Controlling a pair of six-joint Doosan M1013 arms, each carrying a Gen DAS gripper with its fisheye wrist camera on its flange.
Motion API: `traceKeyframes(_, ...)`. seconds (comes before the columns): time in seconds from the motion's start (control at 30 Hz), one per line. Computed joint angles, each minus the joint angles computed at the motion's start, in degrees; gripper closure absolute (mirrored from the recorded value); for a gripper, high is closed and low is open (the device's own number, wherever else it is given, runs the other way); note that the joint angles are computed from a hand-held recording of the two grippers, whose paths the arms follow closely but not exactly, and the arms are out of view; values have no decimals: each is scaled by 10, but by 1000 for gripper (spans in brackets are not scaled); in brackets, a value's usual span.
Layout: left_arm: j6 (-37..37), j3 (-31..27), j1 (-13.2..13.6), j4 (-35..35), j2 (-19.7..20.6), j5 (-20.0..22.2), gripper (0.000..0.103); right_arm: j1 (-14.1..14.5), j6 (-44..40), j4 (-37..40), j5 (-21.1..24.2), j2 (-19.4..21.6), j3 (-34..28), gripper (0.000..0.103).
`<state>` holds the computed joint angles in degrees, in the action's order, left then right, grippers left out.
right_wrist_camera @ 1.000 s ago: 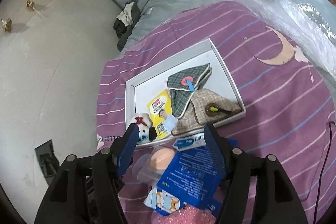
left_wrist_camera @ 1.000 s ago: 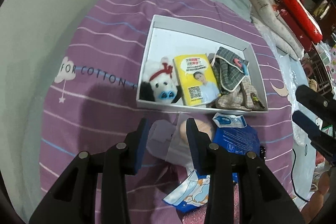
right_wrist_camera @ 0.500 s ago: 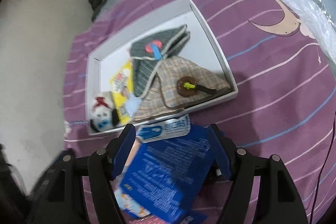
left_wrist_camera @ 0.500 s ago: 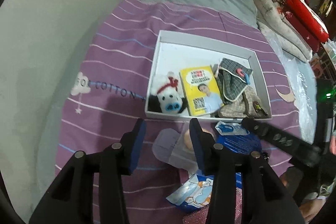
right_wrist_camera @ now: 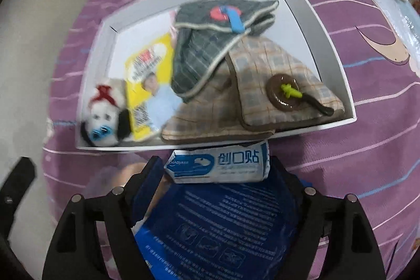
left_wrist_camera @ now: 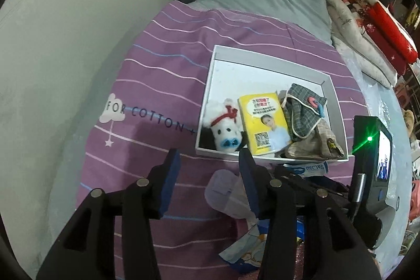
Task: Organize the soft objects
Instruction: 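Grasp the blue bandage package with the right gripper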
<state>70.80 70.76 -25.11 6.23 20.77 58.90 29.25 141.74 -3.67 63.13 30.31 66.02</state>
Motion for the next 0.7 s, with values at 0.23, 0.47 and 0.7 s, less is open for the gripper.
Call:
traceKeyframes(0.23, 42, 7, 10, -52, -8, -15, 55, -6, 20, 5, -35, -22, 27, 34)
traceKeyframes(0.47, 111, 2, 25, -132, 7, 3, 55, -9, 21, 15, -39, -29, 36, 63)
traceKeyframes(0.7, 123, -17, 54, -238, 40, 74, 74, -16, 26, 39, -86, -49, 67, 94)
